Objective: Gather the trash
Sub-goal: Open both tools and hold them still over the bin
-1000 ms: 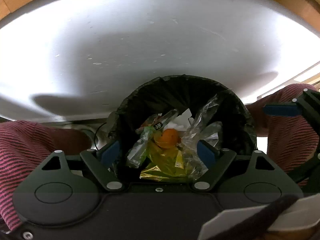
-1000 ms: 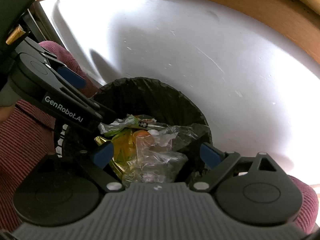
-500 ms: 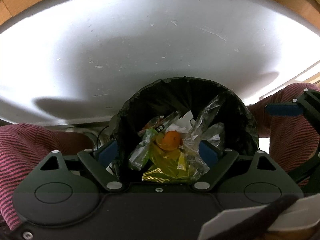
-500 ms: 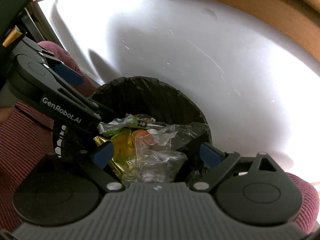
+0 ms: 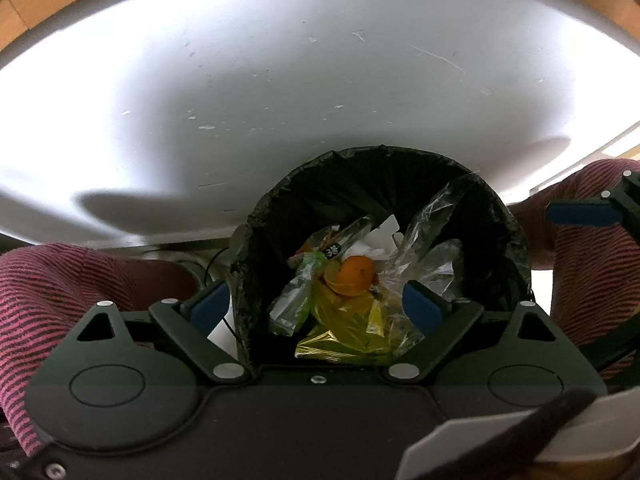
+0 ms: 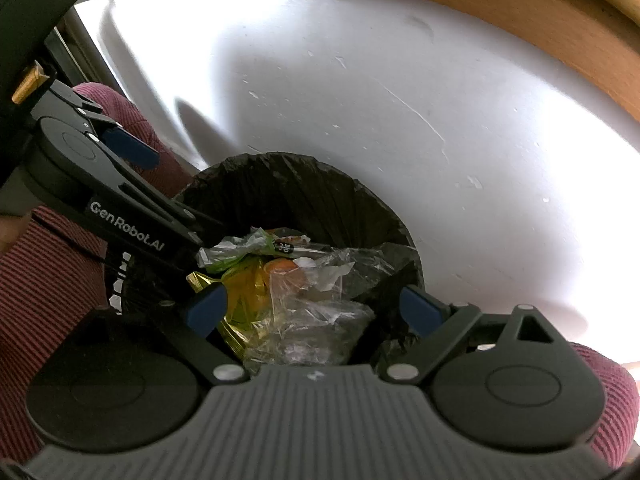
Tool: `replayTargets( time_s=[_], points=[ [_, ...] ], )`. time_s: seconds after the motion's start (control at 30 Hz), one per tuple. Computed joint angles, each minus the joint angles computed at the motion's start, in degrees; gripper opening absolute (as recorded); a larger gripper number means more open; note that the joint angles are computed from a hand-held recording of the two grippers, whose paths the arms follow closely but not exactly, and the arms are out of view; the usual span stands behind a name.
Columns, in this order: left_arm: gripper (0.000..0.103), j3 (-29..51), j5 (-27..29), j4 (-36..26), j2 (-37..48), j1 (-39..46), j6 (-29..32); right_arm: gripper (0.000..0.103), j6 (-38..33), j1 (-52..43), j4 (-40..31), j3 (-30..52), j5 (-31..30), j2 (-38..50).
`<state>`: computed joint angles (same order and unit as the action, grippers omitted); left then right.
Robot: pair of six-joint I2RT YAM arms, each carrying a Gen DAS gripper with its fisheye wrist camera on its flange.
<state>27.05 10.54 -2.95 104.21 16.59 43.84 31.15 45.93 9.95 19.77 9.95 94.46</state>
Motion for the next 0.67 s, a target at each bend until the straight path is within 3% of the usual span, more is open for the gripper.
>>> replayTargets(
  time_s=[0.67],
  points=[
    [0.095,0.3,1.5,-0.9,0.0,0.8,0.6,0.097,1.8,1.0,-0.7,0.4,1.3,0.4]
  ],
)
